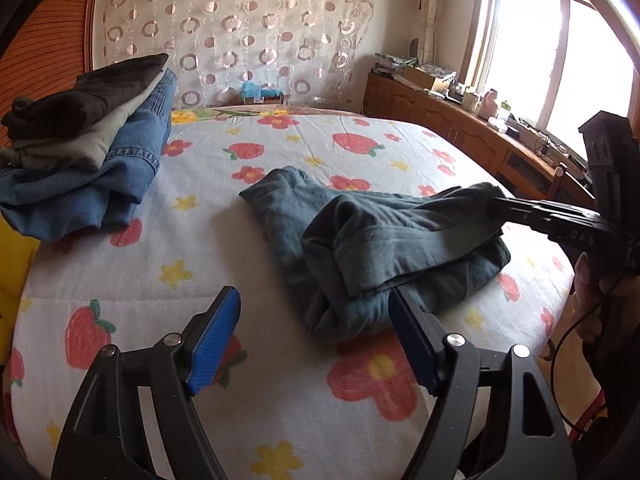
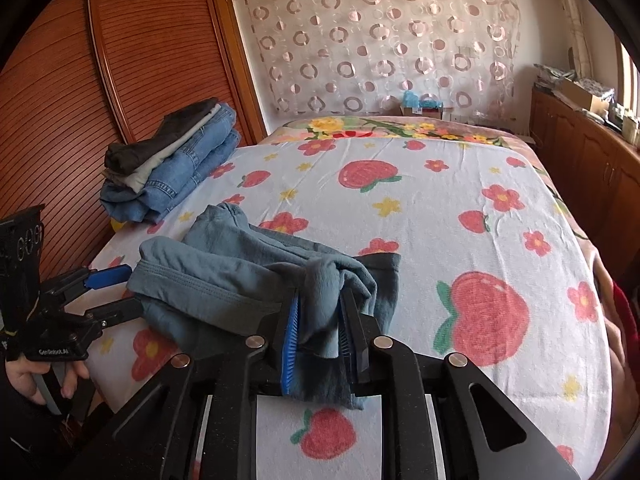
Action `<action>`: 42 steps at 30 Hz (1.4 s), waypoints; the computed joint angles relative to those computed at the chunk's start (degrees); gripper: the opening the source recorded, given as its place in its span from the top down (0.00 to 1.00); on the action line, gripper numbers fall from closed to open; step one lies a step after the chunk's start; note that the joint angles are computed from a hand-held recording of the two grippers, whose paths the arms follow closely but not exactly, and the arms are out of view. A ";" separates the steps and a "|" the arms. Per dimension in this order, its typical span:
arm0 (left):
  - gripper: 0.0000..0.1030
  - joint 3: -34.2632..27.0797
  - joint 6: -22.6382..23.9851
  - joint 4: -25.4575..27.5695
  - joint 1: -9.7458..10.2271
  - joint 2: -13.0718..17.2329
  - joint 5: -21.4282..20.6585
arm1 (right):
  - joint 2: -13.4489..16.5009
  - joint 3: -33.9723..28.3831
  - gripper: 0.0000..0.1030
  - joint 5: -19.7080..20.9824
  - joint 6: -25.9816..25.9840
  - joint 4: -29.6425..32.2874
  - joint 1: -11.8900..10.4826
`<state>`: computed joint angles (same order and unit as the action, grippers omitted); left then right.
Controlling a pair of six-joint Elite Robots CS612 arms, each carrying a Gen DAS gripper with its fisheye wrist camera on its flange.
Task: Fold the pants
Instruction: 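Lower the folded hem and open both tools, then grasp the folded shorts edge with the right tool and straighten it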
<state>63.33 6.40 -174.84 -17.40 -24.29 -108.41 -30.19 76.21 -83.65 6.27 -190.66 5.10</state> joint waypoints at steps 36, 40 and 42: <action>0.25 -11.79 5.99 8.28 -0.94 4.09 6.28 | 1.66 -6.24 0.56 -6.72 -12.95 10.83 0.56; 0.25 -13.55 4.96 8.50 -0.89 4.74 6.03 | 2.98 -8.80 0.56 -7.76 -10.21 10.61 0.33; 0.25 -13.37 4.11 7.69 -0.77 4.68 5.64 | 3.70 -10.12 0.56 -9.79 -8.82 10.99 0.42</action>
